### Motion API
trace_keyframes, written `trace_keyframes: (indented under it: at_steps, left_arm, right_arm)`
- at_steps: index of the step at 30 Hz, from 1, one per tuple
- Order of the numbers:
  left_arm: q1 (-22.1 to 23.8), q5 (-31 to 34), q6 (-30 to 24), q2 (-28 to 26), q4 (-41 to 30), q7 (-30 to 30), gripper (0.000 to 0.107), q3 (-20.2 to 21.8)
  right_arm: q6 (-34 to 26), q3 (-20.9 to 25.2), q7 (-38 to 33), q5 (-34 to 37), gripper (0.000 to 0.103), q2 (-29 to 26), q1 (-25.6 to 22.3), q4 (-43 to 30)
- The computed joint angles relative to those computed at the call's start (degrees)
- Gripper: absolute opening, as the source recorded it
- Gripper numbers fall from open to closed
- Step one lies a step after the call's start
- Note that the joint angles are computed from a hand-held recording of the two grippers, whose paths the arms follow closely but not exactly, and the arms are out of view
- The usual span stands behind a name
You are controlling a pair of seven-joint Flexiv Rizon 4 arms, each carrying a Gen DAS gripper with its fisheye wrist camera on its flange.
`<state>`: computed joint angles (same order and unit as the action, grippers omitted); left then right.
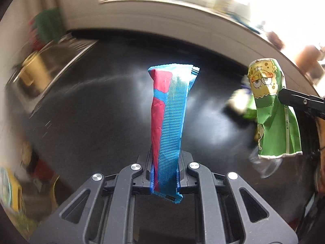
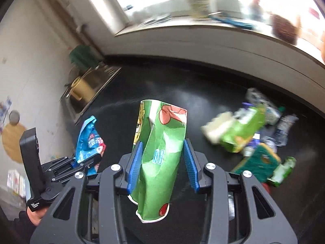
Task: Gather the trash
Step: 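Carry the wrapper and packet in both tools over the yellow-rimmed bin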
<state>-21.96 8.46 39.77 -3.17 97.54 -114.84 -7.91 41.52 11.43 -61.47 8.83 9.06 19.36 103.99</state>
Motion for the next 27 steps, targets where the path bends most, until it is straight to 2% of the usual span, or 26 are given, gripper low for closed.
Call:
trace_keyframes:
  at_steps: [3,7,10,13,17,20,23,27]
  left_arm:
    - [2.36,1.78,-1.46,8.80,9.80,-4.82,0.014,3.69]
    - [7.33,2.50,-4.23,20.03,21.96,-8.02,0.014,7.51]
    - [11.23,2.81,-6.38,28.14,30.65,-8.50,0.014,11.19]
    - [14.91,3.06,-5.58,32.47,37.35,-6.82,0.014,14.38]
    - [19.15,0.94,0.74,33.09,45.17,-3.46,0.014,18.37]
    - [21.66,-1.34,6.26,31.39,49.22,0.44,0.014,20.22]
    - [23.41,-4.33,11.81,27.91,51.95,3.12,0.014,19.76]
    - [26.13,-8.00,17.36,24.15,54.21,6.51,0.014,18.61]
  right_arm:
    - [-0.79,2.67,-5.80,2.48,0.041,-8.84,6.21,-8.84]
    - [-4.28,6.39,-11.60,3.42,0.041,-20.16,12.48,-21.18]
    - [-6.59,8.53,-14.58,2.54,0.041,-26.65,16.61,-27.64]
    - [-9.83,9.50,-16.09,0.17,0.041,-34.16,21.77,-34.82]
    - [-14.68,8.54,-17.80,-3.24,0.041,-44.19,27.13,-44.80]
    - [-18.21,7.09,-18.62,-5.54,0.041,-50.82,30.69,-52.18]
    - [-22.82,5.66,-19.61,-6.97,0.041,-57.12,33.54,-60.92]
    - [-26.72,3.52,-21.63,-8.04,0.043,-62.76,36.32,-68.99]
